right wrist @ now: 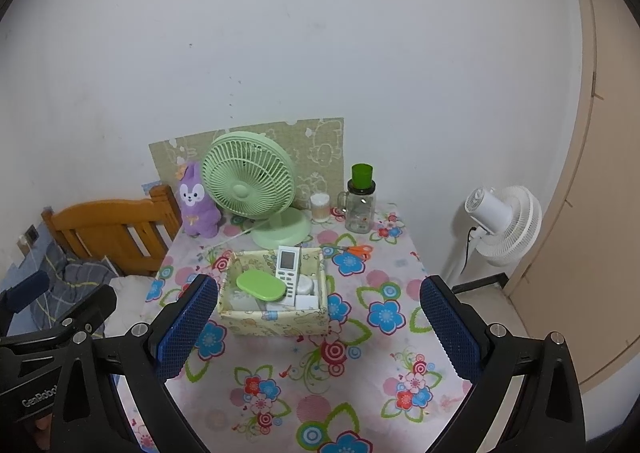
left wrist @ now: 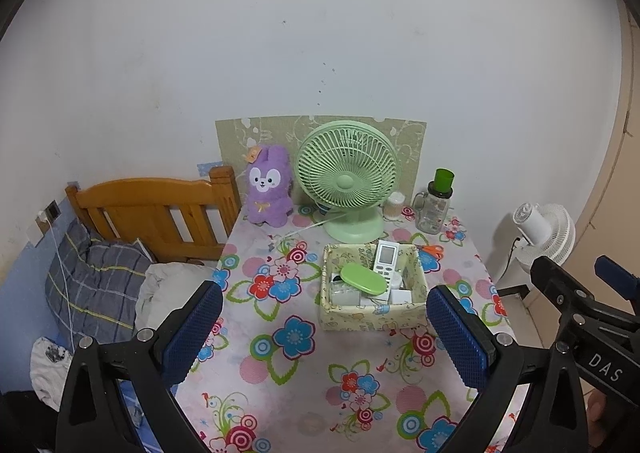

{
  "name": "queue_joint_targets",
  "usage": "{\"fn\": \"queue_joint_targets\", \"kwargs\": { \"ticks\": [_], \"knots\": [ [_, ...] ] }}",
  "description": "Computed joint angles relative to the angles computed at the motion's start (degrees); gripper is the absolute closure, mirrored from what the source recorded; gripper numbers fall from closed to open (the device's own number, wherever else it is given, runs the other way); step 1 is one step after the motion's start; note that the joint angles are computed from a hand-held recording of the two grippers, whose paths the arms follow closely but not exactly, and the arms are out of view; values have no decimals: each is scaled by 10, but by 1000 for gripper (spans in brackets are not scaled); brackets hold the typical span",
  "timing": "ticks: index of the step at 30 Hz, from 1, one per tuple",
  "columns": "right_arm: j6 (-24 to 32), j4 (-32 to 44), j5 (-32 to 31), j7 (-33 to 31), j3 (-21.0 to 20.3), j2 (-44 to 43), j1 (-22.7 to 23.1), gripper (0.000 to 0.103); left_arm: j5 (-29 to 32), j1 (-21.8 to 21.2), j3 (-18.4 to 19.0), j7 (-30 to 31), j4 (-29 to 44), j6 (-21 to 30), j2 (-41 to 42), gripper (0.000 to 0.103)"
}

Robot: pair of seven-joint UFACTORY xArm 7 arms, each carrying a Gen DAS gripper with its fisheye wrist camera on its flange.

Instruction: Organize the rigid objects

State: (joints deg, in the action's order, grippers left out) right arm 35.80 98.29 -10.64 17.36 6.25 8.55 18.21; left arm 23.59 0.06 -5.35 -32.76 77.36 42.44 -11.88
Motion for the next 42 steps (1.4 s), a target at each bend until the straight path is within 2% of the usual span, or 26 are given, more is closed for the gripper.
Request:
{"fn": "queue_joint_targets", "kwargs": {
  "ticks": [42],
  "knots": [
    [-3, -10, -43, 26, -1, -10, 4, 1, -1, 2, -2, 6, -11, -5, -8, 0]
  ]
}}
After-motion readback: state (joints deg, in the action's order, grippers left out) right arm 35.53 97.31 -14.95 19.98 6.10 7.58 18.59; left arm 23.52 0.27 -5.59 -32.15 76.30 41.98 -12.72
